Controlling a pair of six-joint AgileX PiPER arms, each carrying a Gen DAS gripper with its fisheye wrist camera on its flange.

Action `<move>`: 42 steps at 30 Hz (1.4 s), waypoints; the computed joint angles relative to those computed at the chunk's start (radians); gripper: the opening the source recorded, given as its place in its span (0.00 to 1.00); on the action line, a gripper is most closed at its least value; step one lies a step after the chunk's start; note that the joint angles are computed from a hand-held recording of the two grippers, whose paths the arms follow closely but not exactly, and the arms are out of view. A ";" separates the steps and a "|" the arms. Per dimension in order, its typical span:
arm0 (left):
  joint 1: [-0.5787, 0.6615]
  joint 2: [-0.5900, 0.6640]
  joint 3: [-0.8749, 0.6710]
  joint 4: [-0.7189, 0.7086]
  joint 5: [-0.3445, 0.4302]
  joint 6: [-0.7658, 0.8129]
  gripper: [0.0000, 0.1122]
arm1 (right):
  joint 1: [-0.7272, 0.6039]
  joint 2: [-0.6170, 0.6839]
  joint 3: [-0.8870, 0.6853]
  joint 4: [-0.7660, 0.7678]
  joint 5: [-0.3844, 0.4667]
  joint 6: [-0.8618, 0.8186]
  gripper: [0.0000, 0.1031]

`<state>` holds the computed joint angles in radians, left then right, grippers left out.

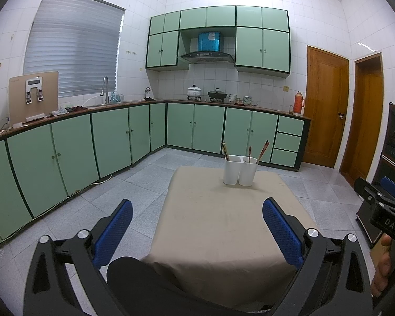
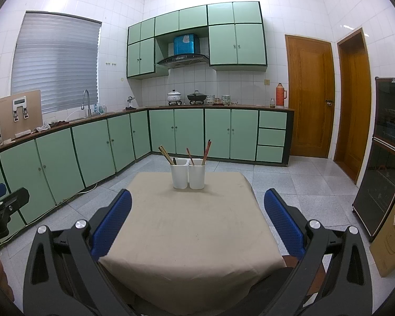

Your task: Organize utensils

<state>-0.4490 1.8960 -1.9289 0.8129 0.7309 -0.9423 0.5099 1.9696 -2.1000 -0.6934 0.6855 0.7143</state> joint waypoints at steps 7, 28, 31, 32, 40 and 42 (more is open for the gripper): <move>0.000 0.000 -0.001 -0.001 0.000 0.001 0.86 | -0.001 0.000 -0.001 0.002 0.000 -0.002 0.95; -0.004 0.002 -0.006 0.000 0.006 0.000 0.86 | -0.001 -0.002 0.002 0.003 0.000 -0.002 0.95; -0.004 0.005 -0.009 0.002 0.008 -0.002 0.86 | -0.002 -0.001 0.001 0.004 0.000 -0.003 0.95; -0.006 0.006 -0.012 0.005 0.012 -0.005 0.86 | -0.002 -0.001 0.000 0.007 0.000 -0.005 0.95; -0.027 0.010 -0.022 0.034 0.043 -0.036 0.86 | -0.004 -0.008 0.015 0.003 -0.006 0.001 0.95; -0.028 0.010 -0.024 0.033 0.045 -0.034 0.86 | -0.003 -0.011 0.020 0.000 -0.007 0.005 0.95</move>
